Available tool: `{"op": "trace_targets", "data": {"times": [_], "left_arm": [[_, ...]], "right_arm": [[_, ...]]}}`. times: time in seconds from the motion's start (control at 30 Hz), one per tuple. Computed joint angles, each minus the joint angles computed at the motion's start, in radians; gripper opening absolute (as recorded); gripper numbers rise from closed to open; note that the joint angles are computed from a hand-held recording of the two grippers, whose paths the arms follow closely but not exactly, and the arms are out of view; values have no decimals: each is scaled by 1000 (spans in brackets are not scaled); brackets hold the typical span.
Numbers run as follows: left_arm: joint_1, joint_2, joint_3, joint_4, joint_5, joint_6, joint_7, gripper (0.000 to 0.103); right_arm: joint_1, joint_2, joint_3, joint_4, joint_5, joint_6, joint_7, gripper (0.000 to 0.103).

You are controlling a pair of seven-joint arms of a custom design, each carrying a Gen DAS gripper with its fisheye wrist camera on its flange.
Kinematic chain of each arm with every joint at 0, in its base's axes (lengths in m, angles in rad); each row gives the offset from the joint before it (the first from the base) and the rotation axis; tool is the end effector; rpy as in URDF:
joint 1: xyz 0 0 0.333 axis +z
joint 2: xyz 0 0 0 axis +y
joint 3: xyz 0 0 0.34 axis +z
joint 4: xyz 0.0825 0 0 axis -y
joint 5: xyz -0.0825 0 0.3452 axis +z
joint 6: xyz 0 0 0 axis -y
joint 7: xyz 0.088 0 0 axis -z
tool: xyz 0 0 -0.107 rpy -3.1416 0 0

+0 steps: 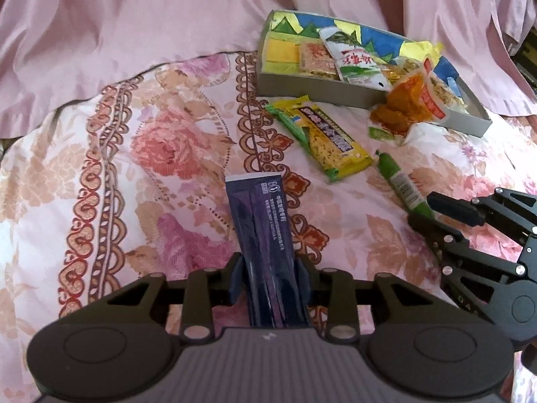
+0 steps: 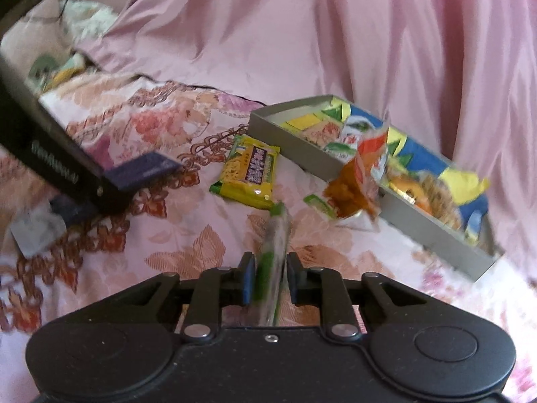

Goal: Organize snacks
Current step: 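Close the right gripper on the green stick while the left gripper grasps the dark blue packet, then carry the green stick and dark blue packet over the tray and release both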

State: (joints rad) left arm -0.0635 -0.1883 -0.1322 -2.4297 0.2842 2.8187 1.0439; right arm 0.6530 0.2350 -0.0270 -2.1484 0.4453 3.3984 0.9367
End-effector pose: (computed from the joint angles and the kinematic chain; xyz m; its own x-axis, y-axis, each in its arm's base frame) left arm 0.4581 -0.1078 0.4882 0.0687 -0.9966 0.0454 -0.8236 -0.0823 -0.5612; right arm 0.5025 0.3052 0.4616 0.5866 -0.7758 0.2324 -0.3299 -0.4909 -0.8063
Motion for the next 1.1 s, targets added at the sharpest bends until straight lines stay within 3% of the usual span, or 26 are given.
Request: {"op": "trace_targets", "data": {"times": [0.07,0.17,0.27,0.33,0.43,0.53,0.6,0.63,0.83,1.0,1.1], "left_arm": [[2,16,-3,15,7,-8,-1,42],[5,32,-8,29,19,-17,-14,43],[7,40,-9,33,29,-15,-24,40],[5,38,-8,33,29,-13,-25,36],[4,27,-6,26,25,-5,-32,33],[15,8,-15,14,49,8,-68,31],[22,-6,-20,5,70,33,-91,31],[28,-11,-25,5,88,45,-105,31],[18,18,-10,67,83,111,-89,31],[31,124,-9,224,109,160,-65,31],[36,224,-4,351,256,197,-158,31]], "right_arm": [[-93,8,91,9,-36,-4,48,26],[-157,20,148,27,-61,-27,113,30],[-315,39,300,46,-98,-58,205,31],[-380,51,363,48,-125,-51,242,19],[-349,43,325,38,-156,-36,271,18],[-141,24,115,17,-134,-7,223,18],[-25,12,10,-7,-98,41,145,18],[-1,7,-7,-16,-82,65,106,18],[-66,-23,67,-26,-82,165,10,18],[-147,-16,115,46,-114,190,-4,18],[-205,17,132,136,-161,174,22,18]]}}
